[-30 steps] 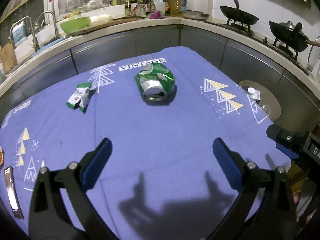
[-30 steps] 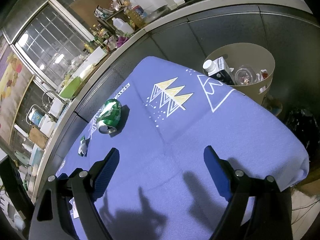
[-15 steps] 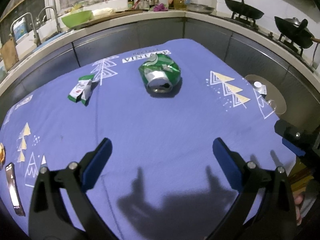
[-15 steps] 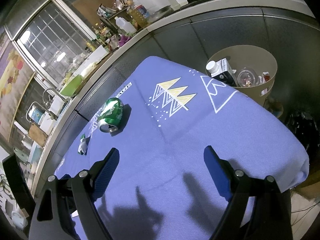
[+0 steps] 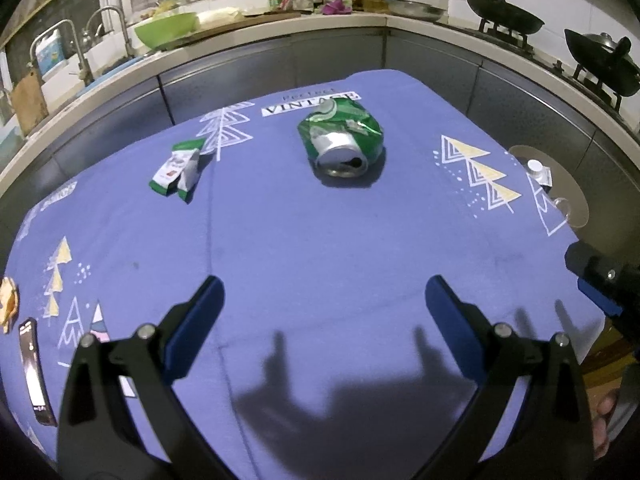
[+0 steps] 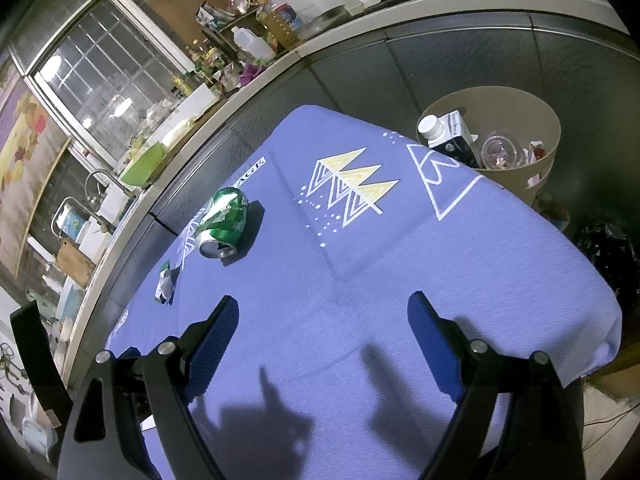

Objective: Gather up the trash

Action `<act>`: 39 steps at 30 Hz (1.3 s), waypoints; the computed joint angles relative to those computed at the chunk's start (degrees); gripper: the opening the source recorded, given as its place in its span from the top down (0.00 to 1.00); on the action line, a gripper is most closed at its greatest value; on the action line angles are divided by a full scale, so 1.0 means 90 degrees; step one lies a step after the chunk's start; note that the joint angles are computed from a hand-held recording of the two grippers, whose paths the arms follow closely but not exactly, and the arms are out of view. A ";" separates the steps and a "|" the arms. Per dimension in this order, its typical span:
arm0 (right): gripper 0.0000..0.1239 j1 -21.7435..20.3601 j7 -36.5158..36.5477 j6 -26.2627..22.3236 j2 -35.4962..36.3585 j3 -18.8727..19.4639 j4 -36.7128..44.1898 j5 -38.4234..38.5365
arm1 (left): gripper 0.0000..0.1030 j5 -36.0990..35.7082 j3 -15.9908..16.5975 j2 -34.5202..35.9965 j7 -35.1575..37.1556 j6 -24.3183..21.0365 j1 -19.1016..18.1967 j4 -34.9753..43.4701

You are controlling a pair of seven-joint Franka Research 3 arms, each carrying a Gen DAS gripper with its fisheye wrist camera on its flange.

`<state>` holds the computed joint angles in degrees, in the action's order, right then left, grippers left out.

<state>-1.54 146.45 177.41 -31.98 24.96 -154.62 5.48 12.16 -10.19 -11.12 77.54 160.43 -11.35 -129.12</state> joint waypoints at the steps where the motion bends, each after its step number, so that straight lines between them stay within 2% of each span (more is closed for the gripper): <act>1: 0.34 -0.0004 0.0003 0.0000 0.0007 0.0008 0.0006 -0.0005 | 0.06 -0.0035 0.0014 0.0009 0.0033 0.0004 -0.0013 0.0005; 20: 0.34 0.0004 0.0072 -0.0007 0.0058 0.0023 0.0004 -0.0048 | 0.06 -0.0048 0.0011 0.0064 0.0056 0.0033 0.0030 0.0007; 39: 0.34 0.0067 0.0030 -0.0075 0.0219 -0.0015 0.0123 -0.0136 | 0.06 -0.0262 0.0106 0.0180 0.0125 -0.0141 0.0114 0.0044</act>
<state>-0.94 146.72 176.74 -30.01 24.83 -153.51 4.25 9.81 -9.24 -9.50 78.66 159.16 -10.32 -128.73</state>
